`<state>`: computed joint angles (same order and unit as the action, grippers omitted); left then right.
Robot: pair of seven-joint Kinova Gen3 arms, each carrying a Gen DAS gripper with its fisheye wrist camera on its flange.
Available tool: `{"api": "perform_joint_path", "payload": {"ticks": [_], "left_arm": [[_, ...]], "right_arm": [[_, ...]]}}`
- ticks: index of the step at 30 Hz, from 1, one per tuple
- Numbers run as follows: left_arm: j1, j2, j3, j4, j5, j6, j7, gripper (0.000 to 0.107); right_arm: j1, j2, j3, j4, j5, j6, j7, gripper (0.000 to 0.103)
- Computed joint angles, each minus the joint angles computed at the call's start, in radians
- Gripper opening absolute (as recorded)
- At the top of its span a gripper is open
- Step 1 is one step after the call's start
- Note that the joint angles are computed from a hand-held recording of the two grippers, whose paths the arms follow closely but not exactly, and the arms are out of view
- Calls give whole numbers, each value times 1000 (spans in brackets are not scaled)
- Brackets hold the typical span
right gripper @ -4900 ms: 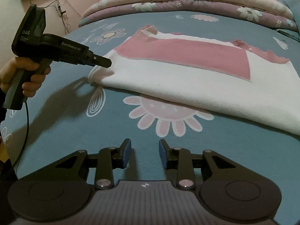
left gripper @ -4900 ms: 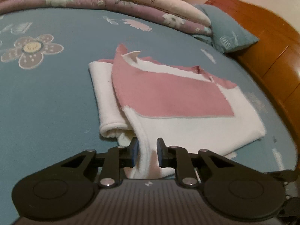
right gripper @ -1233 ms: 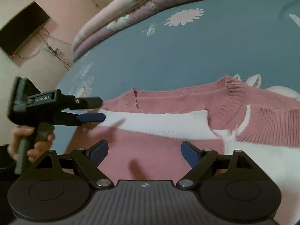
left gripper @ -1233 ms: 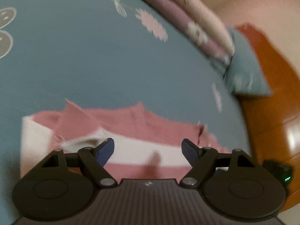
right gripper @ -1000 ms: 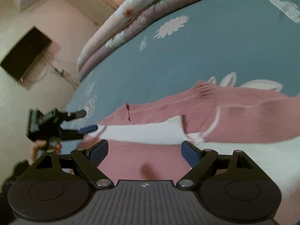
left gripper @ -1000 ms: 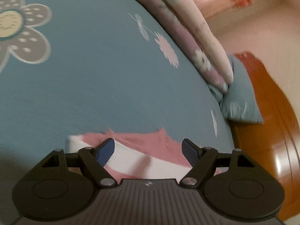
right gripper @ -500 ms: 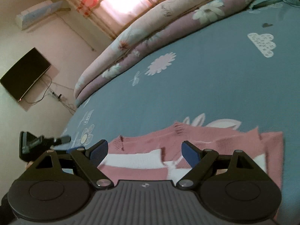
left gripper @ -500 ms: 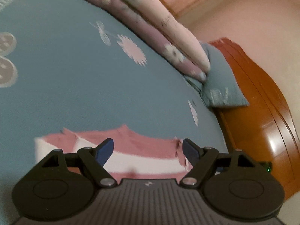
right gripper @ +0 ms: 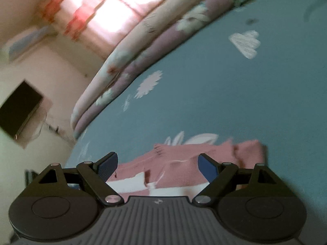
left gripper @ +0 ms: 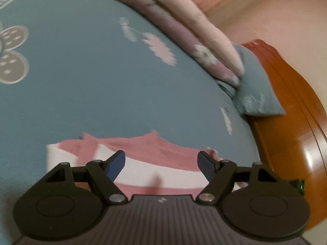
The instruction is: Fold clothes
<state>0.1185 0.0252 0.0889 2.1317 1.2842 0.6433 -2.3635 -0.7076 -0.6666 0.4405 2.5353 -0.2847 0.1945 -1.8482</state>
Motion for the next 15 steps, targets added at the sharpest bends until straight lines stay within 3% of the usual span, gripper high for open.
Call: {"api": "perform_joint_path", "payload": {"ticks": [5,7,8,10,12,15], "left_arm": [[34,3,22,-3,-126,-106,141,77],[42,-2,33,5,-203,-163,222,66],[42,-25,46,6,-243,-177,263,66],[18,-73,68,5,-320,-158,315,66],[57,-119,29,-5,-343,-83,335,69],[141,-173,-54,25,-263,24,258,73]], "right_arm": [[35,143,4,-44,-12,40,35,89],[123,157,-60,-61,13,75,-16,88],[170,145,-106,-80,47,115,-57,88],[244,100,-193,-109,79,197,-89,90],[248,27,-233,-127,56,278,-71,96],[252,-62,-285,-136,-52,392,-23,103]]}}
